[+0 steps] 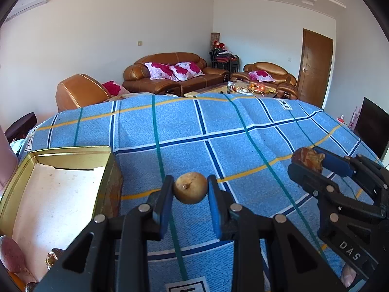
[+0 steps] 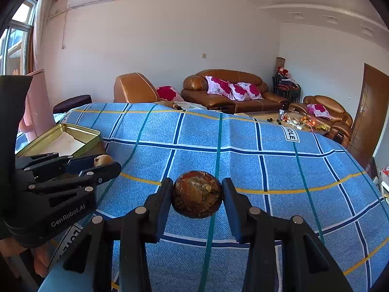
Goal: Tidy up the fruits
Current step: 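Close the left tool on the pale round fruit and lift both fruits, then carry the mangosteen and pale fruit toward the tin tray with both tools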
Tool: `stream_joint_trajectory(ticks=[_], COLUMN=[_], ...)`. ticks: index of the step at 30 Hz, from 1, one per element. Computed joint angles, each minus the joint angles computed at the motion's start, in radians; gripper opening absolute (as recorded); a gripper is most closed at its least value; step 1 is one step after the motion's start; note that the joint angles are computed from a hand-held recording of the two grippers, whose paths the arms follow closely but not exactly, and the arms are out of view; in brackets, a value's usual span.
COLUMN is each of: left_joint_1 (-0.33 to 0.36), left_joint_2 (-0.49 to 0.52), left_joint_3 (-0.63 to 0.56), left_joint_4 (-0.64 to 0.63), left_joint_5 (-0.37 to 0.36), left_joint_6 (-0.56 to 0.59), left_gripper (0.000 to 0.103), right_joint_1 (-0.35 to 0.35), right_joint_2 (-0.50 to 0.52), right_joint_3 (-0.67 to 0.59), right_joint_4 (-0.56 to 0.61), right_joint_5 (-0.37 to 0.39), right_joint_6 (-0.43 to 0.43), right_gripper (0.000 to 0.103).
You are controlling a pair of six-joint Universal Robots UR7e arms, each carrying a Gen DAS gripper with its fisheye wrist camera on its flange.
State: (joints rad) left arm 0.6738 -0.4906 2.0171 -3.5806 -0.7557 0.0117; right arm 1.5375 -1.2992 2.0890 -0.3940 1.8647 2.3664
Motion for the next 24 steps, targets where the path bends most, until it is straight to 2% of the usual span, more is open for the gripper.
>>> stream_joint_trajectory(ticks=[10,24], left_joint_1=[-0.038,-0.065], left_joint_2=[0.034,0.057], left_joint_3=[0.018,0.047], left_joint_4=[-0.139,-0.290], left_joint_5=[0.049,0.077], left_joint_6=[0.093,0.148], left_gripper=[0.029,0.029], right_joint_1=[-0.012,-0.032], right_joint_2=[-0.036,-0.081], right_joint_3=[0.045,0.113], right_joint_4=[-0.058,-0.143], right_joint_5=[-0.045,-0.113], right_joint_6=[0.003,0.005], right_gripper=[0.043,0.043])
